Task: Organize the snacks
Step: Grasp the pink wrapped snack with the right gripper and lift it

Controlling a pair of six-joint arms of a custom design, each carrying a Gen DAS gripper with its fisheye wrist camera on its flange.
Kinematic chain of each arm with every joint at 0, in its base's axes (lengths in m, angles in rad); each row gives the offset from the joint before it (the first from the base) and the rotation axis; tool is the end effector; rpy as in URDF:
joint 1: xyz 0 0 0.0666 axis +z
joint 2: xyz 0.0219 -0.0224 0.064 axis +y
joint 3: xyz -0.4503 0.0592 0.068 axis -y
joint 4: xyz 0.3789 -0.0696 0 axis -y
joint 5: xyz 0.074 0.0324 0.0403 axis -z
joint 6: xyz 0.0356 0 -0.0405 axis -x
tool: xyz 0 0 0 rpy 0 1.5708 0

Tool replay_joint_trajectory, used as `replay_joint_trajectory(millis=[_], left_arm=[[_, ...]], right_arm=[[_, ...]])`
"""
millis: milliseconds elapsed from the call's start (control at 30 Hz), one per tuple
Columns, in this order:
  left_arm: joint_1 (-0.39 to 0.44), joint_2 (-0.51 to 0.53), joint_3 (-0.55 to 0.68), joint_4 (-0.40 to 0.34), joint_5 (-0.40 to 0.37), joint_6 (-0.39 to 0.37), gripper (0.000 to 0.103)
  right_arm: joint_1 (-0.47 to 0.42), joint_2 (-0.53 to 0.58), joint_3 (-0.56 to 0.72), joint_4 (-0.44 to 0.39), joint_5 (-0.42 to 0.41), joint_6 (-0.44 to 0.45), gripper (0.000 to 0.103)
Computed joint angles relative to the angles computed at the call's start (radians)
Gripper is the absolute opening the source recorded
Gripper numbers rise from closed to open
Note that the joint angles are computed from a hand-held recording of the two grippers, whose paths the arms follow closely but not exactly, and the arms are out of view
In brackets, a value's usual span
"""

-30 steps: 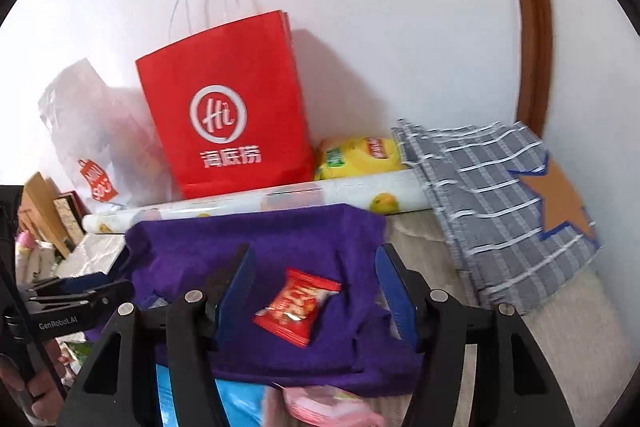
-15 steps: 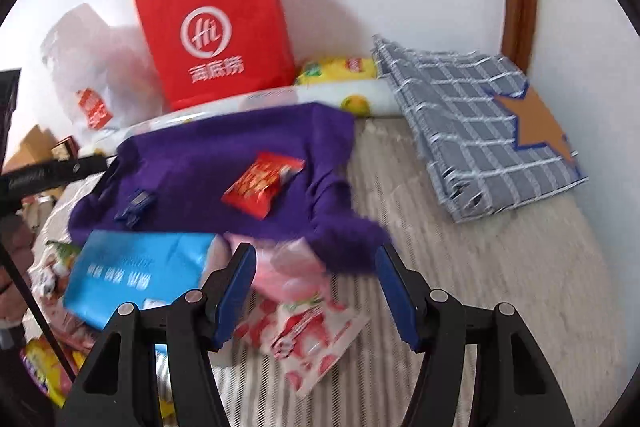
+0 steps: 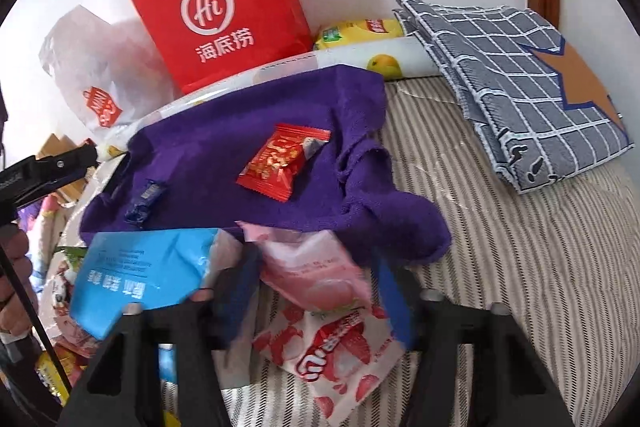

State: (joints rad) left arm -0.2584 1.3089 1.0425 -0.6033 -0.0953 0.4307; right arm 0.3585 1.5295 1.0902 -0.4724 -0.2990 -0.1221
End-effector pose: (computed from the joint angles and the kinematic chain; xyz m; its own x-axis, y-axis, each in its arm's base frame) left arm 0.3942 -0.1011 0.3996 -0.7527 -0.2309 -0.6165 -0.1312 0.9703 -0.2032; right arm 0.4461 0.1779 0.3367 -0.7962 -0.1740 -0.5795 -0.4103 0.8592 0.3057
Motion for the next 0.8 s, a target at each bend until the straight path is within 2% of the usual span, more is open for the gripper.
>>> replay_joint_trajectory(millis=[200,333,633,800], left_arm=[[-0.001,-0.016,-0.004,0.003,0.008,0.003,0.068],[-0.005,-0.034,-0.019,0.01,0.007,0.006,0.068],[-0.026,-0.07,-0.057,0.013,-0.012,0.006,0.068],[-0.033,-0.127,-0.103,0.011,-0.007,0.01,0.068]], right_arm=[[0.009,-0.071,-0.038,0.014,0.037,-0.005,0.028],[0.013,-0.128,-0.067,0.004,0.044,-0.019,0.014],[0.017,-0.27,-0.15,-0.03,0.052,-0.063,0.013],[0.008,-0.334,-0.193,-0.083,-0.008,-0.084,0.013]])
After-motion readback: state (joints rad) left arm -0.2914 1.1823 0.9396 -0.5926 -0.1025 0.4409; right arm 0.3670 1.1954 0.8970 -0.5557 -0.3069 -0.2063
